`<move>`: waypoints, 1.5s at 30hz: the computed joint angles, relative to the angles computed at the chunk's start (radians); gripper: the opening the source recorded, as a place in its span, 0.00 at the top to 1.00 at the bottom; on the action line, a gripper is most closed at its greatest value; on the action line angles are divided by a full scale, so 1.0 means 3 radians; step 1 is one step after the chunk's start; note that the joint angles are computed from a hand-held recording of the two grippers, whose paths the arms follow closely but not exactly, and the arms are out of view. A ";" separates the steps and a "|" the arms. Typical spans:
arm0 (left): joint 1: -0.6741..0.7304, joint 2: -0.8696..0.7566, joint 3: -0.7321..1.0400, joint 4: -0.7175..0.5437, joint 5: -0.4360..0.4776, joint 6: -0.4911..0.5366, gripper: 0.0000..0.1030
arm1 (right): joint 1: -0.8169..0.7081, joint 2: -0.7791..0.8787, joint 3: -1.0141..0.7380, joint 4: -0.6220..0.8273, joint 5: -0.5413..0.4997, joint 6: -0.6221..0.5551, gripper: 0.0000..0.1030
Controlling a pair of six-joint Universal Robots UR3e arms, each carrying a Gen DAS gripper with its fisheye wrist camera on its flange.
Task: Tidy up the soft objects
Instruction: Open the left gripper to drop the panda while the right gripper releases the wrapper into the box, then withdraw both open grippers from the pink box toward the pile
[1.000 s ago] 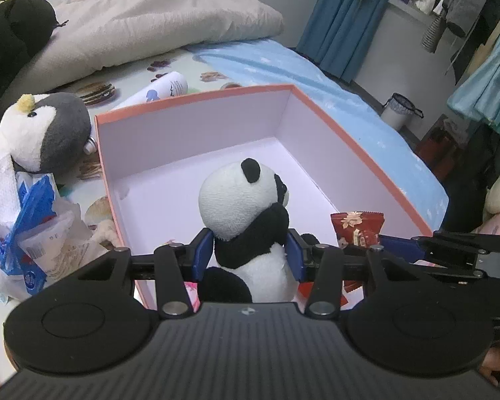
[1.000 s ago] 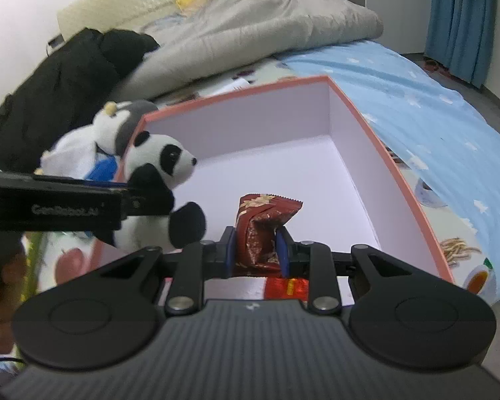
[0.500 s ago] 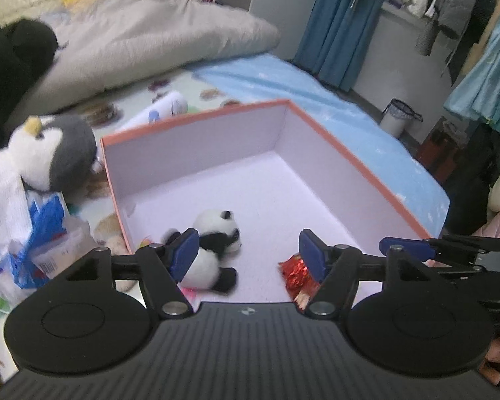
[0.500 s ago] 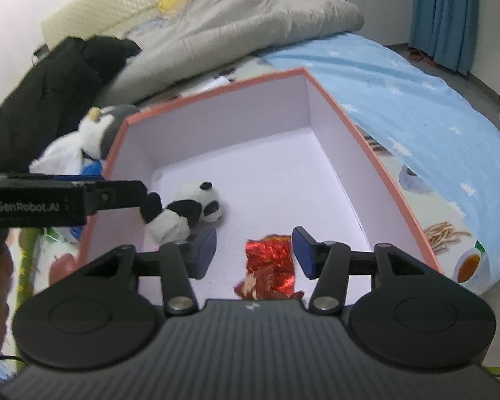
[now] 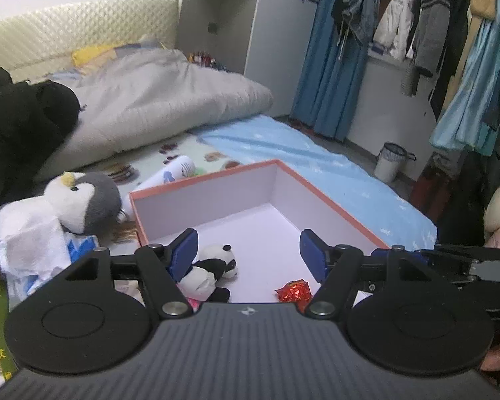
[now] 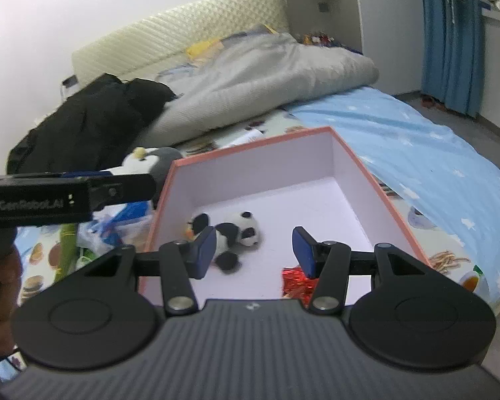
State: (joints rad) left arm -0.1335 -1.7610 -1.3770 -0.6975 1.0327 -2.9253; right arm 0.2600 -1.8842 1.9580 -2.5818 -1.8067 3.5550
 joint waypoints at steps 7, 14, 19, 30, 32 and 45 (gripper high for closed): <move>0.0259 0.0640 -0.0792 0.0338 -0.0094 0.0155 0.28 | 0.0444 0.0093 -0.0013 -0.0251 -0.0285 0.0094 0.48; 0.0715 0.1247 -0.1429 0.0304 -0.0444 0.0168 0.23 | 0.0843 0.0254 -0.0022 -0.0386 -0.0569 0.0236 0.48; 0.1105 0.1708 -0.1855 0.0148 -0.0669 0.0315 0.18 | 0.1116 0.0427 -0.0080 -0.0421 -0.0759 0.0364 0.48; 0.2093 0.2642 -0.2446 -0.0715 -0.1085 0.0879 0.17 | 0.1648 0.0857 -0.0370 -0.0381 -0.1054 0.0549 0.48; 0.2295 0.2837 -0.2545 -0.0903 -0.1165 0.1011 0.17 | 0.1712 0.0929 -0.0420 -0.0391 -0.1072 0.0533 0.48; 0.3728 0.3687 -0.2632 -0.3451 -0.1476 0.2725 0.18 | 0.2096 0.1514 -0.0791 -0.0280 -0.1065 0.0647 0.48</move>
State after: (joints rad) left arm 0.9849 -0.6549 -2.1665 -1.7327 0.5898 -2.1078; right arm 0.8888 -1.4301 1.7206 -2.6660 -2.1260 3.7491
